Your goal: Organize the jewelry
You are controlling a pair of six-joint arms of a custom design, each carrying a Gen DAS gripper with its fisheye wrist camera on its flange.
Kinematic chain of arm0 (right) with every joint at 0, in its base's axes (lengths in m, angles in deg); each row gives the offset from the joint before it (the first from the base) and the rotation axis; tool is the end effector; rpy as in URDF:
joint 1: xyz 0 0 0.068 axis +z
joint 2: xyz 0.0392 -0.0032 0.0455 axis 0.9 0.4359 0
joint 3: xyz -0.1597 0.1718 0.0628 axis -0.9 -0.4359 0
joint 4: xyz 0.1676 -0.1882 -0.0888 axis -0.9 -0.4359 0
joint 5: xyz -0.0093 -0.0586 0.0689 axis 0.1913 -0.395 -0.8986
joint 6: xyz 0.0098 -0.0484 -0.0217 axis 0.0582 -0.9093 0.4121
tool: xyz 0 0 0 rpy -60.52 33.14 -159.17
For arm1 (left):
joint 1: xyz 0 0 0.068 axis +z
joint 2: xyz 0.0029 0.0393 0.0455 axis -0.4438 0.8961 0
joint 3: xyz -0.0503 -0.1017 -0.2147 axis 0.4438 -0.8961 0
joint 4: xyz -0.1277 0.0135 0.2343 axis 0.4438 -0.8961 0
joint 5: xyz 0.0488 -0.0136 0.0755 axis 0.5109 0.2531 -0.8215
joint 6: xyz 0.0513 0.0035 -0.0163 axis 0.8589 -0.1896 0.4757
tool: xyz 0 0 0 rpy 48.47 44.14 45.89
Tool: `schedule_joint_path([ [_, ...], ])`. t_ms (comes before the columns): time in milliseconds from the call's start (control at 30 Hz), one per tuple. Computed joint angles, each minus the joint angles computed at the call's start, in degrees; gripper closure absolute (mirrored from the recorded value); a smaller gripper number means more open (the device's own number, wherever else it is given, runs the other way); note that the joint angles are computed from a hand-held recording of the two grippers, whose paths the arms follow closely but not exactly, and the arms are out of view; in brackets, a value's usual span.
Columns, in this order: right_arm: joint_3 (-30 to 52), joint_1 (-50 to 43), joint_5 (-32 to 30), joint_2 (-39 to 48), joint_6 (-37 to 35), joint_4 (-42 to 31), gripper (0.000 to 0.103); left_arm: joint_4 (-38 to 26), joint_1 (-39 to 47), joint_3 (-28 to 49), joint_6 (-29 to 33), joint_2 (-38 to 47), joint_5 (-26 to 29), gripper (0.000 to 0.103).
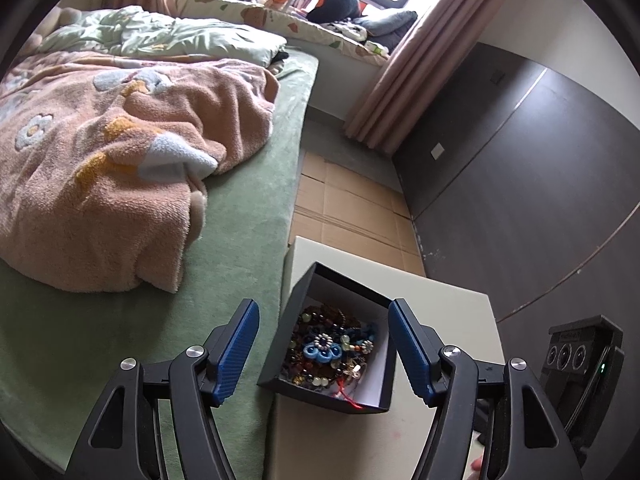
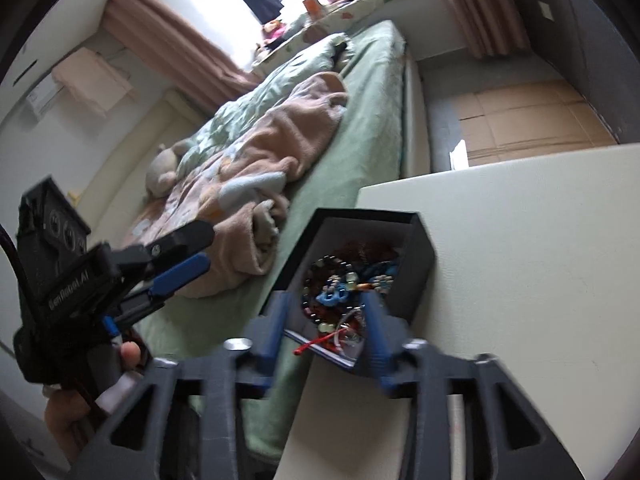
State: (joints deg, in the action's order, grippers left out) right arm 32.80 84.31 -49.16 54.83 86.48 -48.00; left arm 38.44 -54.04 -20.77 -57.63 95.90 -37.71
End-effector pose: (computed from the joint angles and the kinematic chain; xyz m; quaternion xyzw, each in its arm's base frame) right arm 0.1905 0.0883 0.0867 -0.0695 0.8938 0.3556 0.2643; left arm 0.1370 -0.0689 0.1417 -0.1203 0.9103 -0.1941 0.3454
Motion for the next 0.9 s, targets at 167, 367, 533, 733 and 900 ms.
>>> schedule_joint_path([
  [167, -2.31, -5.39, -1.95, -10.79, -3.29, -9.38, 0.051, -0.99, -6.12, 0.86, -2.87, 0.1, -5.08, 0.023],
  [367, -4.32, -13.09, -2.92, -24.15, -7.96, -22.81, 0.034, -1.08, -16.07, 2.72, -7.12, 4.04, -13.03, 0.017],
  [533, -4.86, -21.19, -4.4, -36.91, -13.8, -37.43, 0.008, -1.62, -25.11, 4.65, -10.35, 7.44, -19.69, 0.004],
  [733, -3.06, -33.32, -8.16, -46.11, -24.5, -53.18, 0.003, -3.0, -36.45, 8.25, -16.44, 13.94, -29.01, 0.0],
  [900, -1.33, -43.16, -10.63, -48.28, -34.09, -61.92, 0.0, -6.09, -44.3, 11.98, -22.24, 19.82, -36.39, 0.0],
])
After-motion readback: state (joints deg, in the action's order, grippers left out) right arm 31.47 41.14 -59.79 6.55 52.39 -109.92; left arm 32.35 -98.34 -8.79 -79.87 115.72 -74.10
